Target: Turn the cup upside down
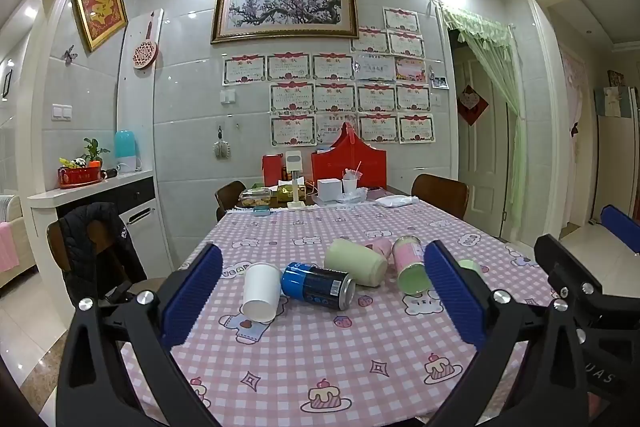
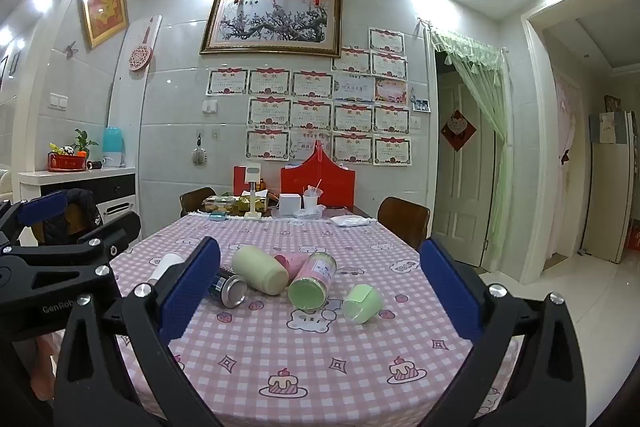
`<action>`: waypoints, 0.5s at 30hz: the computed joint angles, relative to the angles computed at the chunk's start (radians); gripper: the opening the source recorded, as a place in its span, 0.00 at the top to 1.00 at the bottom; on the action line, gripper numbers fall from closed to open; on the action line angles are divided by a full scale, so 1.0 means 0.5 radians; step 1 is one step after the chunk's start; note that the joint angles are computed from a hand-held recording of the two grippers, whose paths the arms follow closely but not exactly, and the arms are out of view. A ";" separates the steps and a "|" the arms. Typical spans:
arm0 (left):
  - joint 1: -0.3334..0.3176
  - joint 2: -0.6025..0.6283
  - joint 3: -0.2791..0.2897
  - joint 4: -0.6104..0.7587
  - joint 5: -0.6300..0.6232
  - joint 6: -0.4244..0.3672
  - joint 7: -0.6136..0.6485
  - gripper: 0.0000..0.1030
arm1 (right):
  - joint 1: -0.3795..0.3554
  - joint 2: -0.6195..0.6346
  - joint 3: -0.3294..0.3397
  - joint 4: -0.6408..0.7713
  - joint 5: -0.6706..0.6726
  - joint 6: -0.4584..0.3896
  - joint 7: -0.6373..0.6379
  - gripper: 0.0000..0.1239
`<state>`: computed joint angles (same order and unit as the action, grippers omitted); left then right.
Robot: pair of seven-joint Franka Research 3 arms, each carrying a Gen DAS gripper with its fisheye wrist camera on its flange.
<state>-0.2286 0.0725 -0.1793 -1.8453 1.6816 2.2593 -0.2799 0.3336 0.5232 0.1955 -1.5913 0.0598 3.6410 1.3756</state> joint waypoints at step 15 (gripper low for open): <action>0.001 -0.001 -0.002 -0.002 0.005 -0.006 -0.001 0.04 | 0.004 0.003 -0.004 -0.001 0.001 0.002 -0.006 0.22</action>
